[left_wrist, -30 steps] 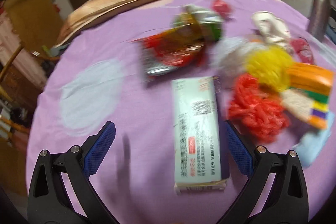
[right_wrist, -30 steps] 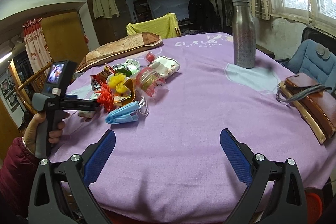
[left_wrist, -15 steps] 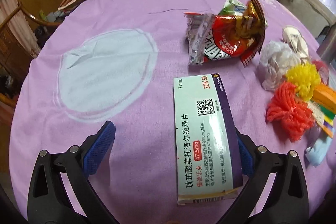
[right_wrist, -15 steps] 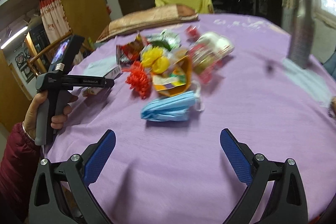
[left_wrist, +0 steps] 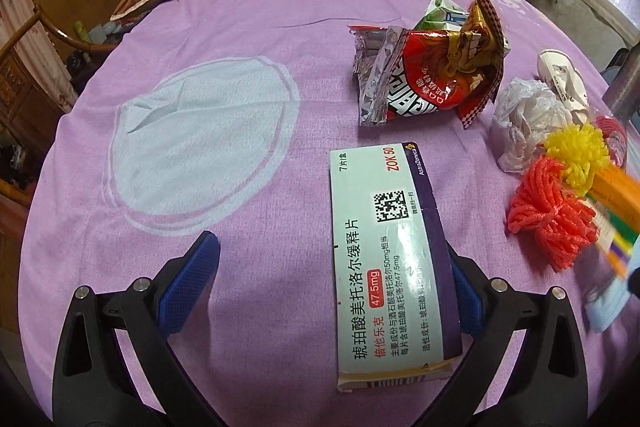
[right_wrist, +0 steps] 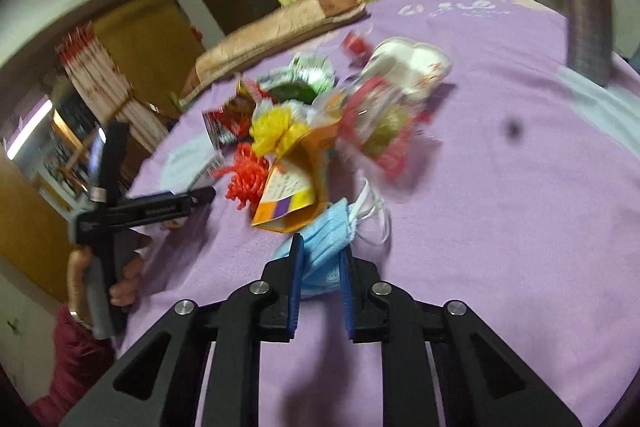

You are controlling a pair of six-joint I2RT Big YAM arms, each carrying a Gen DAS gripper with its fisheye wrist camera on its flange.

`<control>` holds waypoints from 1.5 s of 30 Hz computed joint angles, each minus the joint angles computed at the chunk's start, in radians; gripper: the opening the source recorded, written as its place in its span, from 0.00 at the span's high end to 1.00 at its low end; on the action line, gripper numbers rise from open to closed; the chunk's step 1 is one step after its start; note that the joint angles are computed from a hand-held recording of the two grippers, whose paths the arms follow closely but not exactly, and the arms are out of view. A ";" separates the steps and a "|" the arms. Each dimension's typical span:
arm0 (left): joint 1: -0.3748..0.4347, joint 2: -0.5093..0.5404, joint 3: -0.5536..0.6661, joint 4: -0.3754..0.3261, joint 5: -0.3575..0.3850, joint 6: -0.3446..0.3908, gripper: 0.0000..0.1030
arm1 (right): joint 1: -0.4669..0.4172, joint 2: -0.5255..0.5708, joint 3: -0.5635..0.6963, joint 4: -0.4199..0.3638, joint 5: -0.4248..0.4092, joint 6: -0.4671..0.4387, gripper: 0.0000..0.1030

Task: Collect trash
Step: 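Grasp the blue face mask with the right tool while the left tool grasps the white medicine box, then carry the mask with the right tool to the red wastebasket and release it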

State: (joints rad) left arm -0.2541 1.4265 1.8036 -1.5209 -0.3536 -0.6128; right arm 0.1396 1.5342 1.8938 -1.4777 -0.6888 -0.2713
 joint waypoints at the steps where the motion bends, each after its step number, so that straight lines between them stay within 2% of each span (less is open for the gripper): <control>1: 0.003 -0.002 -0.001 0.007 0.004 0.000 0.05 | -0.017 -0.012 -0.010 0.010 -0.004 -0.003 0.86; 5: 0.013 -0.030 -0.024 0.060 0.024 0.000 0.08 | -0.056 -0.038 -0.029 0.043 0.013 -0.013 0.86; 10: 0.004 -0.034 -0.027 0.087 0.048 0.034 0.32 | -0.082 -0.038 -0.022 0.060 0.008 -0.008 0.87; 12: -0.011 -0.036 -0.029 0.094 0.051 0.054 0.50 | -0.090 -0.043 -0.025 0.070 0.008 -0.009 0.87; 14: -0.022 -0.038 -0.028 0.101 0.067 0.069 0.56 | -0.100 -0.051 -0.027 0.082 0.012 -0.008 0.87; 19: -0.042 -0.096 -0.076 0.174 0.137 0.034 0.57 | -0.132 -0.073 -0.034 0.097 -0.013 -0.009 0.88; 23: -0.110 -0.127 -0.067 0.190 0.083 0.006 0.57 | -0.179 -0.092 -0.027 0.105 -0.050 -0.013 0.88; 27: -0.204 -0.114 -0.013 0.177 0.009 0.002 0.57 | -0.241 -0.117 -0.023 0.110 -0.092 -0.017 0.88; 32: -0.328 -0.066 0.077 0.189 -0.039 0.020 0.57 | -0.356 -0.146 -0.014 0.108 -0.130 -0.038 0.88; 36: -0.411 -0.003 0.157 0.209 -0.044 0.050 0.57 | -0.490 -0.156 -0.002 0.096 -0.145 -0.076 0.88; 41: -0.498 0.119 0.302 0.222 -0.002 0.101 0.57 | -0.644 -0.159 -0.021 0.109 -0.083 -0.143 0.88; 45: -0.553 0.251 0.456 0.205 0.058 0.152 0.57 | -0.728 -0.140 -0.072 0.138 0.062 -0.202 0.88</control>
